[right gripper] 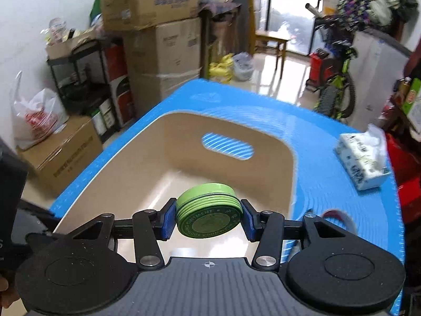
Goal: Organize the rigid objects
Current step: 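Carry the green tin into the basket and release it with the right tool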
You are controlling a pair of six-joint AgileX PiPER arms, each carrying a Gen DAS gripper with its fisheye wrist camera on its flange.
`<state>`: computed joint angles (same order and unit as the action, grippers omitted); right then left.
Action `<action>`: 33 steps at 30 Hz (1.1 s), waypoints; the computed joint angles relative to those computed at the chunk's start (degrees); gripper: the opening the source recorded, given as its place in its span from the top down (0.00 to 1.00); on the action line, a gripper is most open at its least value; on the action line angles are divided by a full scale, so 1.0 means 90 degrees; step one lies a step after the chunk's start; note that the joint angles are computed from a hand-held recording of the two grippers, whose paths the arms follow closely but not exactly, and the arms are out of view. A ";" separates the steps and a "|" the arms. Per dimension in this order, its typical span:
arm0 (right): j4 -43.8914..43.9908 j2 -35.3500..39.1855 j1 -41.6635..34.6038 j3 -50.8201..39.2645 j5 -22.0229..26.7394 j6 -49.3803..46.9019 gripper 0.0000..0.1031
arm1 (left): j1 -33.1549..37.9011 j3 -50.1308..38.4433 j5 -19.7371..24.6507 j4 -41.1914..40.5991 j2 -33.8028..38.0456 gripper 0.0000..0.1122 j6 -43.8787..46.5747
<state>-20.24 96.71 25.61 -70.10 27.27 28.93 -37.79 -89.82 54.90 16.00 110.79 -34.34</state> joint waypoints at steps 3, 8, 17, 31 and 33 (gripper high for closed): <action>0.0412 0.0221 0.0076 -0.0136 0.0192 -0.0397 0.46 | 0.0001 -0.0003 -0.0002 -0.0003 0.0002 0.94 0.0000; 0.0804 0.0600 0.0139 -0.0361 0.0629 -0.0779 0.46 | 0.0011 -0.0016 -0.0001 -0.0031 0.0002 0.94 0.0027; 0.1120 0.1104 0.0236 -0.0669 0.1324 -0.1166 0.47 | 0.0011 -0.0020 0.0003 -0.0028 0.0005 0.94 0.0029; 0.1631 0.0615 0.0040 -0.0286 0.0837 -0.1514 0.28 | 0.0029 -0.0081 0.0030 -0.0031 0.0041 0.94 0.0060; 0.1467 0.0428 0.0046 -0.0170 0.0697 -0.1358 0.26 | 0.0027 -0.0081 0.0030 -0.0027 0.0043 0.93 0.0057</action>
